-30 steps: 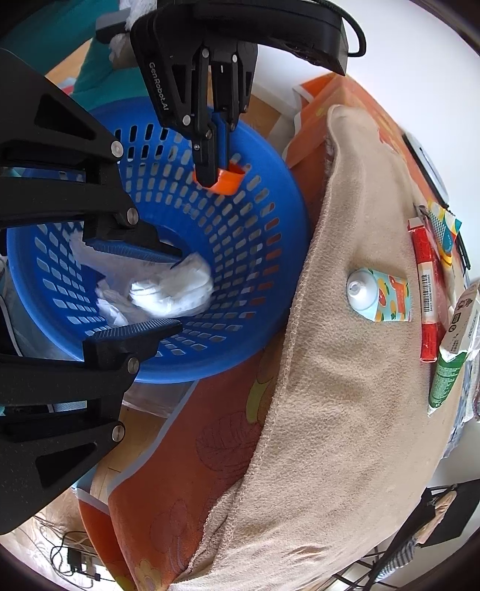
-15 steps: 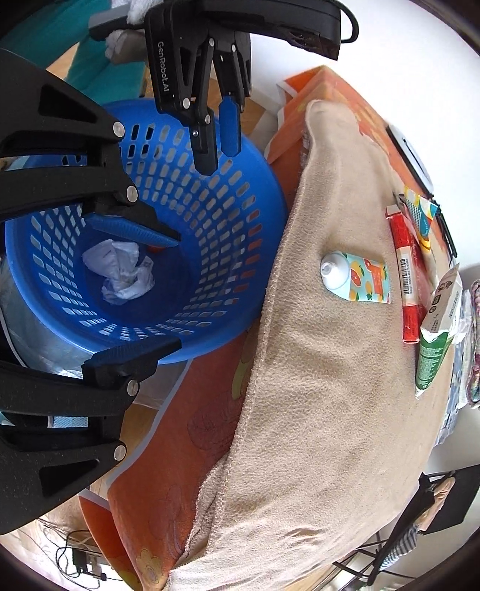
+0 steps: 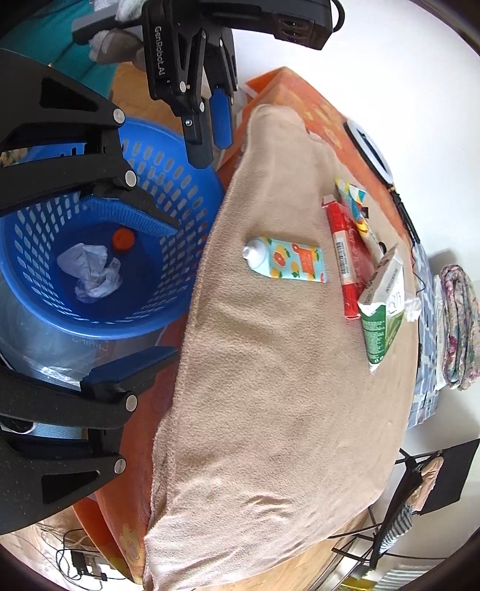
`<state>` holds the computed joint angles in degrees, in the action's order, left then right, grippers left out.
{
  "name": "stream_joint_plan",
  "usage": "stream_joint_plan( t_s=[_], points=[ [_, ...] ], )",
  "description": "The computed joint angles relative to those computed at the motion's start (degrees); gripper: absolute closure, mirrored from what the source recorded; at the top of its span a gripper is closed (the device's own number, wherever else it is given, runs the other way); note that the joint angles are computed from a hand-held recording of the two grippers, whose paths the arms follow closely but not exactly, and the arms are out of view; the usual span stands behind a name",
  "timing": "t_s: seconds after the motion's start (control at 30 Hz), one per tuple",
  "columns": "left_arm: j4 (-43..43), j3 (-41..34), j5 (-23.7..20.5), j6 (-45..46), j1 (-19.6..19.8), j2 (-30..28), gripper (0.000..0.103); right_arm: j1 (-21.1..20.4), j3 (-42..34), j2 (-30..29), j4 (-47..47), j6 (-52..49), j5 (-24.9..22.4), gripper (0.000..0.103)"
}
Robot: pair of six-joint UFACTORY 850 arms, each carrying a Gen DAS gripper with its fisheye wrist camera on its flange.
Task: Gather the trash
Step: 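Move the left tool to the Snickers wrapper and the right tool to the lotion tube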
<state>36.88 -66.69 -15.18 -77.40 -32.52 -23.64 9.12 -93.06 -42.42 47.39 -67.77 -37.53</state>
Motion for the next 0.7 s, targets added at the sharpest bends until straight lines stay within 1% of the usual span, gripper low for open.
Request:
stream_joint_plan(
  t_s=[0.1,0.23,0.3,0.5,0.63,0.7],
  points=[
    [0.01,-1.03,-0.9,1.23,1.08,0.67,0.048,-0.3,-2.58,-1.05,0.02,1.82,-1.41,0.036],
    [1.86,-2.95,-3.56,1.38,2.89,1.25,0.048,-0.48,-6.51,-2.57,-0.05,4.38,-3.57,0.036],
    [3.72,-3.51,-4.57,0.16,4.1,1.48,0.048,-0.43,-8.23,-3.21,0.3,4.61,-4.03,0.036],
    [6.71,-4.92,-5.55,-2.4,8.74,0.97,0.048,1.02,-12.8,-5.32,-1.39,5.0,-5.0,0.036],
    [3.63,-6.59,-4.74,-0.02,12.11,-0.86,0.048,2.17,-14.46,-6.55,-2.98,5.02,-5.89,0.036],
    [-0.31,-7.66,-3.85,3.32,13.61,-2.19,0.048,2.65,-15.37,-7.38,-4.01,5.52,-6.58,0.036]
  ],
)
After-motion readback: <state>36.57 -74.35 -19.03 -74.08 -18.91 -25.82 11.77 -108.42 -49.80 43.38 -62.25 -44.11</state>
